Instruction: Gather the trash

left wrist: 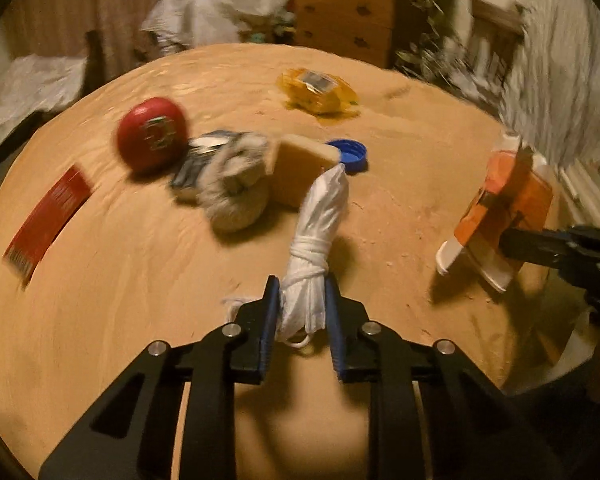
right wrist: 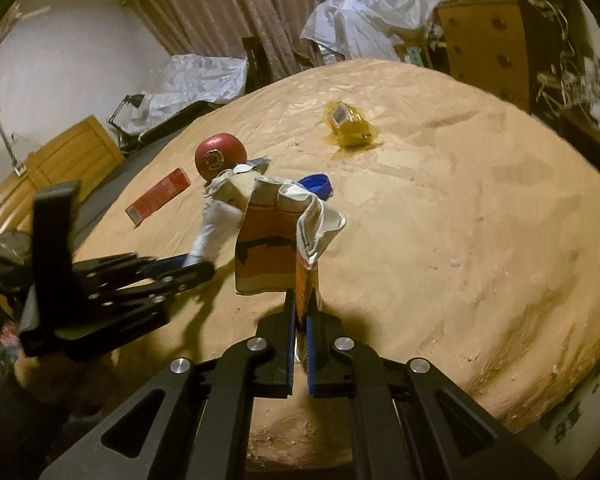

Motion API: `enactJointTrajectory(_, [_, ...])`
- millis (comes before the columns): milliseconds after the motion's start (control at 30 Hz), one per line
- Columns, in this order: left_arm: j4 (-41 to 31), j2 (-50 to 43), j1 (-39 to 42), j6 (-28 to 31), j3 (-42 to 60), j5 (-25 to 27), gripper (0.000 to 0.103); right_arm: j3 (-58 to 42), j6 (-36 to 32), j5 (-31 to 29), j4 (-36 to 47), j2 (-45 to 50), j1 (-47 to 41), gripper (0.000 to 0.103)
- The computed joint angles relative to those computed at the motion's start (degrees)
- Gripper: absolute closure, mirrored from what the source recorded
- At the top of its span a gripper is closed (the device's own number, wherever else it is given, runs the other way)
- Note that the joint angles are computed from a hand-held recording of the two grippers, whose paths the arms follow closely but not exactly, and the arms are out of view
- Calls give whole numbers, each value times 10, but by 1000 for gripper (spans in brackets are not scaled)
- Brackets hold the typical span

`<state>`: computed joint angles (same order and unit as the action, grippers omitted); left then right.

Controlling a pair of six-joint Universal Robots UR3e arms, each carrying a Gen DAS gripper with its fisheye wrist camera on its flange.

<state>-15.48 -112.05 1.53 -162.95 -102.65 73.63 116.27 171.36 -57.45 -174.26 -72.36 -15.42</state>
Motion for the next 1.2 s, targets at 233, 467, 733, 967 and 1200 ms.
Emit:
enactJointTrajectory(233, [131, 107, -16, -116, -134, 83, 82, 14, -17, -53, -30, -39, 40, 98])
enactJointTrajectory(467, [222, 159, -72, -194, -190, 204, 82, 34, -25, -105, -72, -86, 72, 98])
enactJointTrajectory(733, [315, 163, -145, -207, -208, 309, 80, 96, -16, -104, -172, -140, 70, 98])
enactJointTrajectory(967, [357, 150, -173, -196, -203, 343, 80, 120, -11, -90, -181, -164, 62, 98])
enactJointTrajectory(1200, [352, 149, -171, -199, -203, 335, 80, 114, -3, -98, -169, -173, 69, 98])
